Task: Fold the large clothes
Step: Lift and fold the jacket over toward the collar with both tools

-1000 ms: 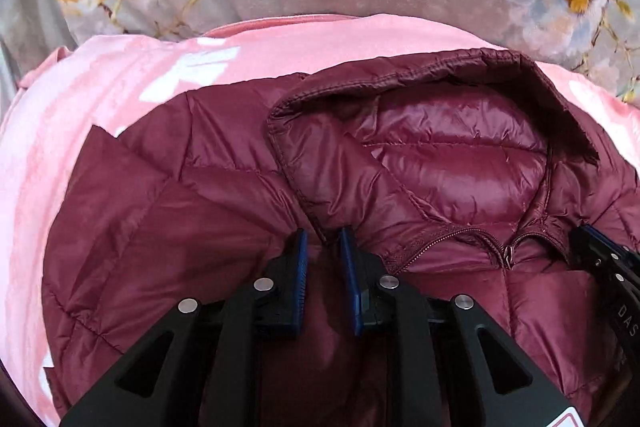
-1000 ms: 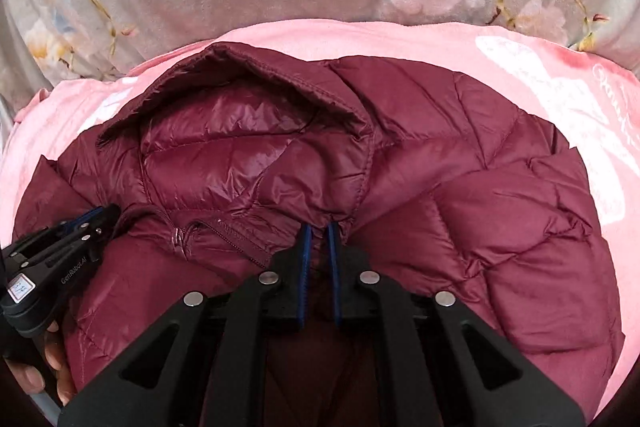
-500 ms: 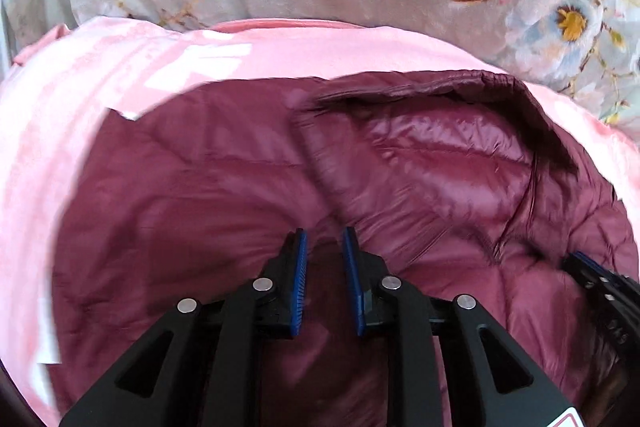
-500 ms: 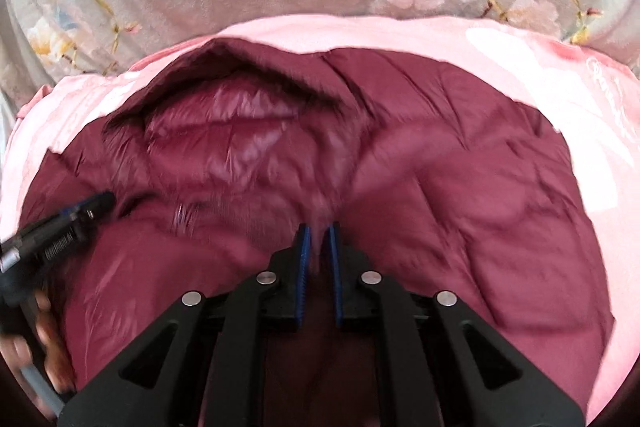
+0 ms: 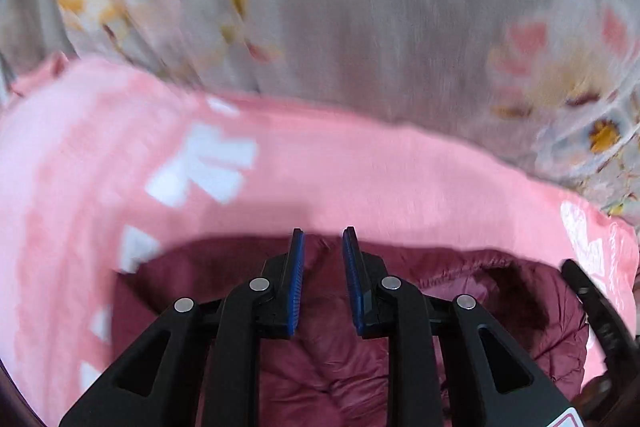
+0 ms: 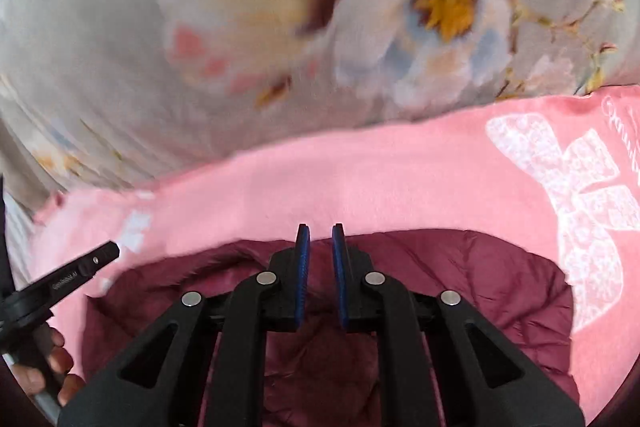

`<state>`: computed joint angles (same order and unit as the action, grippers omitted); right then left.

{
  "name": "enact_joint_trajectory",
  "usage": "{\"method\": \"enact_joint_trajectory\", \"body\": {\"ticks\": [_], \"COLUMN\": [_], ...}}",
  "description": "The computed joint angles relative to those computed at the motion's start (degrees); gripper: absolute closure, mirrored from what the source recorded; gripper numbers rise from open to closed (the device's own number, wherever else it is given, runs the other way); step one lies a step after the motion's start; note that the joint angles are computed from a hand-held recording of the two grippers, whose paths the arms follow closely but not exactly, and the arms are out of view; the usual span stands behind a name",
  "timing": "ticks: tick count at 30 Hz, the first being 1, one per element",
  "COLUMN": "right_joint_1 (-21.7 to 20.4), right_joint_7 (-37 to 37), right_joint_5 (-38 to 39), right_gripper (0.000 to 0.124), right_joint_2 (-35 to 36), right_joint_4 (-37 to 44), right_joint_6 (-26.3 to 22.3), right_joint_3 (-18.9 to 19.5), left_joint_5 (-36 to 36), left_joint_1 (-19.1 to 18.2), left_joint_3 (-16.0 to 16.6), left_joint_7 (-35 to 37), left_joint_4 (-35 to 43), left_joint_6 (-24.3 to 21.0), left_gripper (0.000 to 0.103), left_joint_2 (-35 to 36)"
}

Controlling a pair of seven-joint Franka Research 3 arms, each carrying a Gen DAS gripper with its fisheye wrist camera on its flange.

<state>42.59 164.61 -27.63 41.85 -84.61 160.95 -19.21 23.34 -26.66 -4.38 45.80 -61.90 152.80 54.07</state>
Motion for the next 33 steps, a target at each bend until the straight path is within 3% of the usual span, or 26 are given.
{"method": "enact_joint_trajectory", "body": {"ticks": [3, 10, 15, 33], "right_joint_1": [-0.8, 2.2, 4.6, 4.0], "right_joint_7": [-3.3, -0.8, 0.8, -1.3], "right_joint_5": [0.3, -2.1, -2.6, -2.7], "right_gripper": [0.112, 0.117, 0.117, 0.116], "right_joint_2": [0.8, -0.3, 0.9, 1.7], "right_joint_4": [-0.2, -7.2, -7.0, -5.1], "right_joint_6": [-2.1, 3.2, 3.9, 1.8], "right_joint_3": [1.8, -1.6, -4.4, -3.6], "left_joint_5": [-2.1, 6.3, 11.9, 16.1], "left_joint_1": [0.6, -3.7, -6.3, -6.2], "left_joint_3": [-2.2, 4.6, 8.4, 7.2], "left_joint_7": [3.7, 1.1, -4.9, -5.5], "left_joint_4": [3.3, -4.4, -6.2, -2.7], "left_joint_6": [-2.7, 2.8, 5.1, 0.1], "left_gripper": [0.082, 0.083, 0.083, 0.084], "left_joint_2": [3.7, 1.8, 1.5, 3.2]}}
